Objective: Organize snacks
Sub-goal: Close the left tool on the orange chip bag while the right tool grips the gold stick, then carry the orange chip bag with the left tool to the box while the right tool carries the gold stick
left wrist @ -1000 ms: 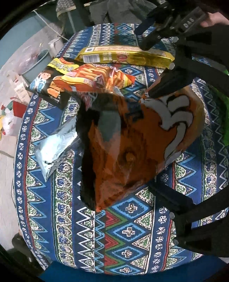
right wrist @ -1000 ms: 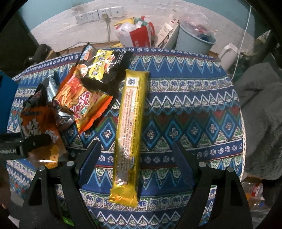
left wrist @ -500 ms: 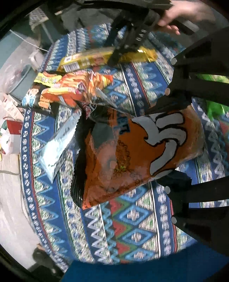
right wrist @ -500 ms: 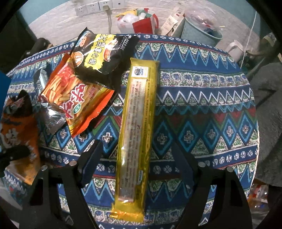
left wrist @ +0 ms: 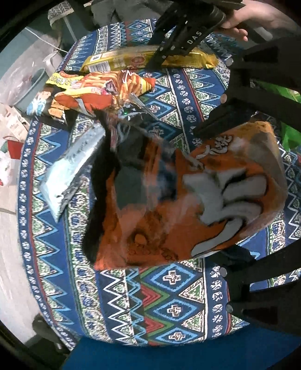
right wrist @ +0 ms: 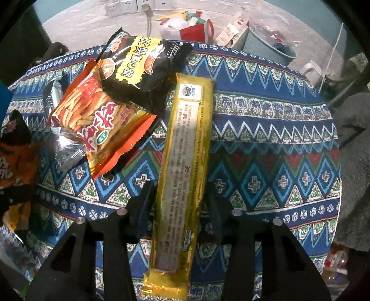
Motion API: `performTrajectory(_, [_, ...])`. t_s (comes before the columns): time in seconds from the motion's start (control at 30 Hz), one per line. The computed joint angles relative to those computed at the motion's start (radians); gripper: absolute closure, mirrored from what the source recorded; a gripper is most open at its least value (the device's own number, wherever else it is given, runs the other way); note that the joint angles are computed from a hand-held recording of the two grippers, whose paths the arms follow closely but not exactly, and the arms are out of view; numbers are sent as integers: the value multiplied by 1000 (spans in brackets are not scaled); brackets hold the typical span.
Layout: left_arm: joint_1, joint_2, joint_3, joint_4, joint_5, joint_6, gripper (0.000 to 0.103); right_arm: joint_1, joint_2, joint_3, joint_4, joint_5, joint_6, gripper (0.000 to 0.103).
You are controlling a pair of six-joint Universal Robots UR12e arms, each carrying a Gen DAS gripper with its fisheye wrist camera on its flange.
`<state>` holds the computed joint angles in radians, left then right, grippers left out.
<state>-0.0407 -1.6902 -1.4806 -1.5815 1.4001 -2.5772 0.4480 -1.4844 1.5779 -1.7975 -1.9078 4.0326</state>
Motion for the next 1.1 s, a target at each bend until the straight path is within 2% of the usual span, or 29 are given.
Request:
performTrajectory(0.03, [-4, 6, -9, 9, 4, 2, 19, 1, 4, 0, -5, -9, -4, 58])
performTrajectory(0.07, [-2, 11, -17, 20, 3, 18, 21, 3, 6, -3, -6, -11, -6, 62])
performTrajectory(0.1, [-1, 19, -29, 34, 0, 30, 29, 3, 9, -6, -3, -15, -10, 70])
performTrajectory(0.23, [6, 31, -36, 32, -7, 76, 40, 11, 12, -22, 11, -27, 1, 71])
performTrajectory(0.37, [25, 62, -55, 73, 17, 134, 41, 23, 8, -36, 16, -46, 11, 71])
performTrajectory(0.53, [43, 85, -59, 101, 11, 179, 41, 44, 7, -59, 12, -71, 18, 72])
performTrajectory(0.83, [99, 137, -56, 121, -36, 266, 41, 88, 3, -93, 7, -130, 44, 72])
performTrajectory(1.1, [98, 162, -65, 203, -56, 276, 41, 122, 18, -139, -29, -175, 12, 72])
